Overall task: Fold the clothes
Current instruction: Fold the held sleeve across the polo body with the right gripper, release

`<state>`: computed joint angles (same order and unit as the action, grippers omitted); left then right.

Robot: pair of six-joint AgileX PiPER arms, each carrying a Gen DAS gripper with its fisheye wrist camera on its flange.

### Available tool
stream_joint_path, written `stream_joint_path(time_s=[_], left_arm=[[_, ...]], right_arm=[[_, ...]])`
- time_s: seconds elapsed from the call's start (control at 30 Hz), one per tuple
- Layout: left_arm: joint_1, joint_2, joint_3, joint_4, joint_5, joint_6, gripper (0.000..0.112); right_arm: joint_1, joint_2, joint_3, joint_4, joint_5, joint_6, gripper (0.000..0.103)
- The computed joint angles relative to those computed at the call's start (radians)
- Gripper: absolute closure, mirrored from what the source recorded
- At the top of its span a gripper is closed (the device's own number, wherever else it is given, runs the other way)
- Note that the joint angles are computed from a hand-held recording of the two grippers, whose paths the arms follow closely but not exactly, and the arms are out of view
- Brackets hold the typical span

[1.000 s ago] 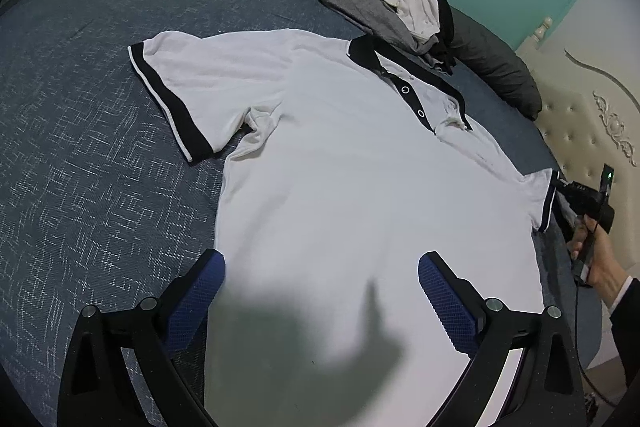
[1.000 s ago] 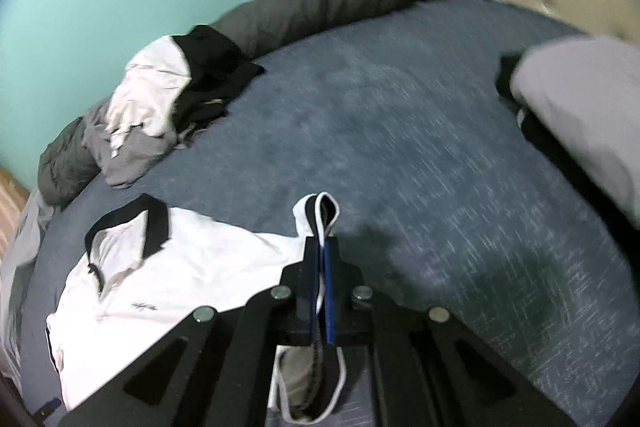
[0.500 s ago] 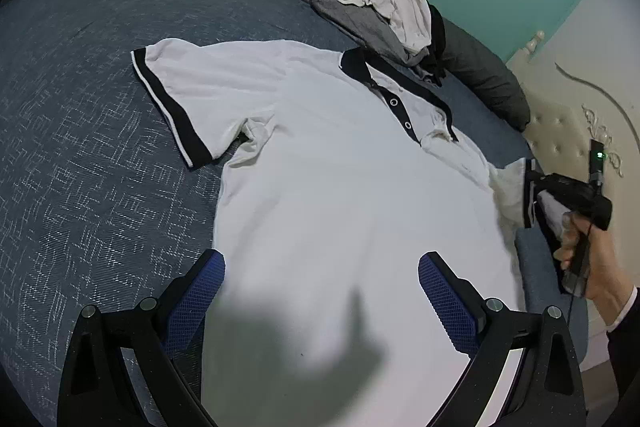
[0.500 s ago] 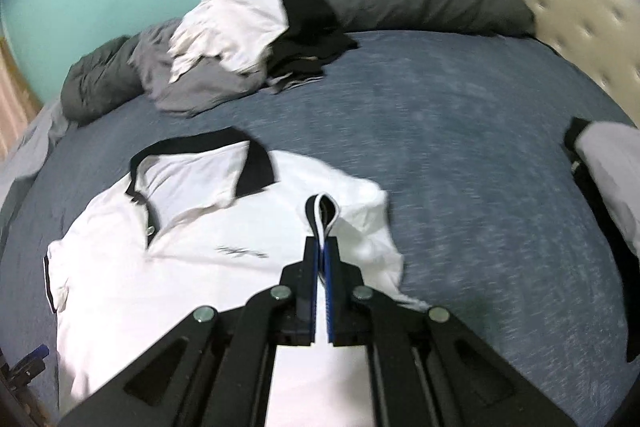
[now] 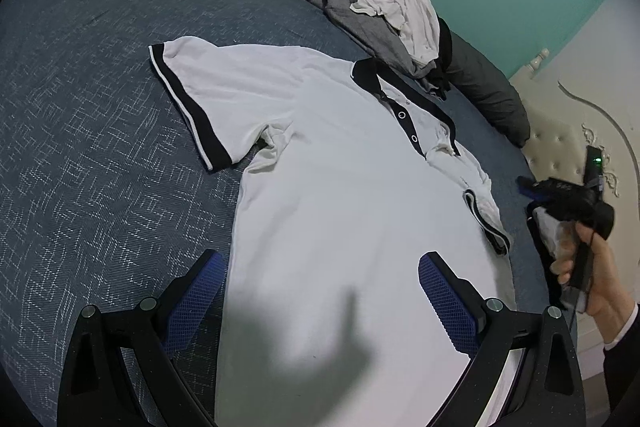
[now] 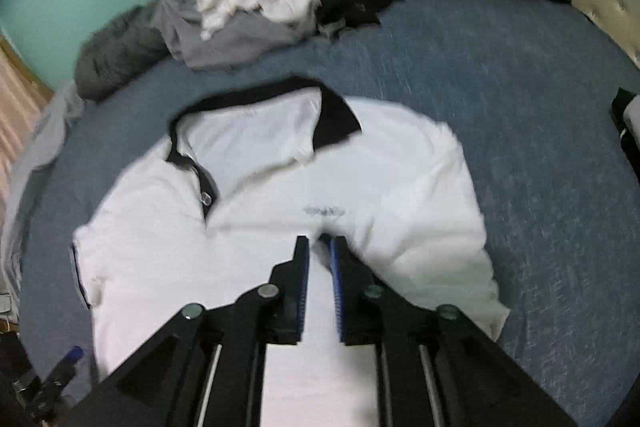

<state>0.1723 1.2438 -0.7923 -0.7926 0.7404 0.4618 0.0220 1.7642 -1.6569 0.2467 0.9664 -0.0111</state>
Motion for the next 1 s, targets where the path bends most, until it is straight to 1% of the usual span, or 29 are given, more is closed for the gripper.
stream_joint_path(time_s=[0.03, 0.1, 0.2, 0.3, 0.33, 0.4, 0.5, 0.67, 0.9, 1.0], left_arm=[[0.0, -0.001, 0.001, 0.002, -0.001, -0.002, 0.013], [-0.004, -0.001, 0.001, 0.003, -0.002, -0.004, 0.013], [-0.011, -0.001, -0.001, 0.007, -0.004, -0.008, 0.012], [-0.022, -0.001, -0.001, 0.014, -0.01, -0.014, 0.012], [-0.024, 0.001, -0.001, 0.017, -0.012, -0.017, 0.012], [-0.031, 0.005, -0.002, 0.024, -0.015, -0.025, 0.012], [-0.041, 0.007, -0.002, 0.03, -0.019, -0.032, 0.012], [-0.053, 0.006, -0.008, 0.034, -0.019, -0.037, 0.012], [-0.076, 0.001, -0.015, 0.047, -0.031, -0.059, 0.012], [-0.098, 0.003, -0.017, 0.062, -0.047, -0.082, 0.012]], right_arm=[[-0.014, -0.016, 0.001, 0.009, -0.004, -0.014, 0.083], [-0.049, -0.044, 0.014, 0.029, -0.017, -0.046, 0.08], [-0.113, -0.06, 0.049, 0.057, -0.022, -0.091, 0.08], [-0.171, -0.08, 0.149, 0.097, -0.054, -0.155, 0.08], [-0.183, -0.083, 0.181, 0.115, -0.064, -0.181, 0.082], [-0.191, -0.083, 0.234, 0.136, -0.084, -0.22, 0.085], [-0.187, -0.073, 0.29, 0.146, -0.117, -0.239, 0.085], [-0.158, -0.056, 0.36, 0.13, -0.136, -0.248, 0.085], [-0.216, -0.103, 0.391, 0.245, -0.135, -0.348, 0.085], [-0.286, -0.161, 0.42, 0.34, -0.163, -0.399, 0.085]])
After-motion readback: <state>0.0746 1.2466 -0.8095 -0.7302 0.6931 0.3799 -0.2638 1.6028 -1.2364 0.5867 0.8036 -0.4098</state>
